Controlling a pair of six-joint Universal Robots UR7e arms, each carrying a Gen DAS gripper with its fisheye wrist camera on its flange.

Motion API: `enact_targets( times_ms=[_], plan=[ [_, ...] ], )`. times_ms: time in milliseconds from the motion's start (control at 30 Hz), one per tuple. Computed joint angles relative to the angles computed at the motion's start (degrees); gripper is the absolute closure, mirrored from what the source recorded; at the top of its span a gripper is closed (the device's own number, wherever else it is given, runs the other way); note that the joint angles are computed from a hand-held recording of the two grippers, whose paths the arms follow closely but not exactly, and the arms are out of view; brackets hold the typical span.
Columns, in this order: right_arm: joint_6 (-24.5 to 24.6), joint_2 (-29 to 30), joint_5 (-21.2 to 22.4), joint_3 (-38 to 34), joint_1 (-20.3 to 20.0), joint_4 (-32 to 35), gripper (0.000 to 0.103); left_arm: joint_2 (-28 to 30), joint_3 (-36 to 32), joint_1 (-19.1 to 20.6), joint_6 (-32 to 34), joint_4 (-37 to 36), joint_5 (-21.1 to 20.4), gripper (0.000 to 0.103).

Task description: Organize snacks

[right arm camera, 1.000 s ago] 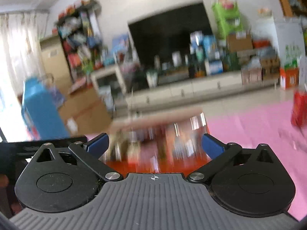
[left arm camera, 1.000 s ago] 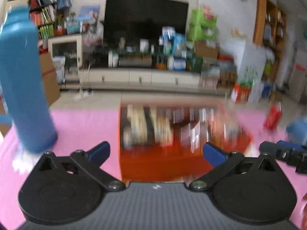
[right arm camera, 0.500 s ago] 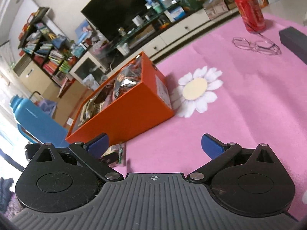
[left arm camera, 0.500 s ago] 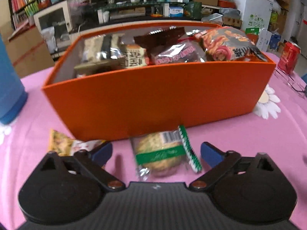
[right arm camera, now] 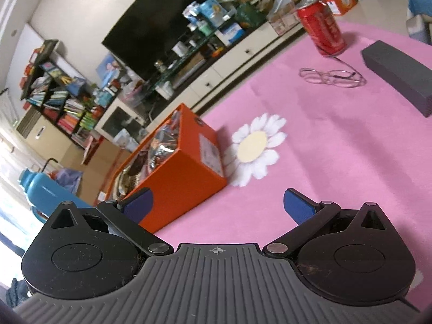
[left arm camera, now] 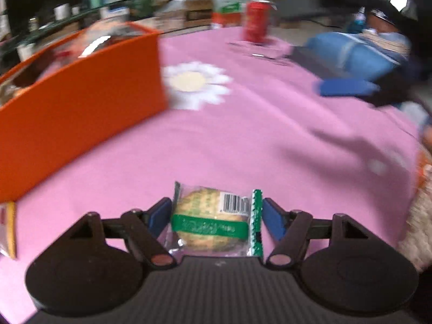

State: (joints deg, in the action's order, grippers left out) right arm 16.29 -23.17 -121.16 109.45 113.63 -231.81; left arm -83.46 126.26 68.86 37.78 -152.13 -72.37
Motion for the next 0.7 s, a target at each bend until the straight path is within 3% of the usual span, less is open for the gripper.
enact_targets(
  times_ms=[67,167,233,300,400,600,700],
  plan=[
    [0.0,-0.1,-0.1,0.5,-0.1,-0.6,0.010,-3.1,1.8,-0.2,-0.5,0.8,-1.4,0.014],
    [0.6,-0.2,-0.9,0.7,-0.3,-0.5,0.010,-7.6,3.4,-0.6,-0.5,-2.0,-0.2,0.009],
    [0.8,0.0,-0.7,0.7,-0.4,-0.7,0.010,-8.8,2.5,0.3,-0.9,-5.7,2.8,0.005],
    [0.2,0.2,-1.3,0.2,-0.1,-0.1,0.010,-6.6,0.7,1.7,1.2,-15.7,9.2,0.003],
    [0.1,0.7,-1.4,-1.1,0.0,2.4,0.010,-0.3,-6.1,5.3,5.5,-24.3,16.6,0.002],
    [-1.3,2.0,-2.5,-4.8,0.5,9.1,0.010,6.4,-15.7,10.0,2.3,-22.9,18.0,0.004],
    [-1.6,2.5,-2.9,-6.2,0.6,12.6,0.010,8.4,-18.0,10.9,1.4,-20.1,15.2,0.023]
  ],
)
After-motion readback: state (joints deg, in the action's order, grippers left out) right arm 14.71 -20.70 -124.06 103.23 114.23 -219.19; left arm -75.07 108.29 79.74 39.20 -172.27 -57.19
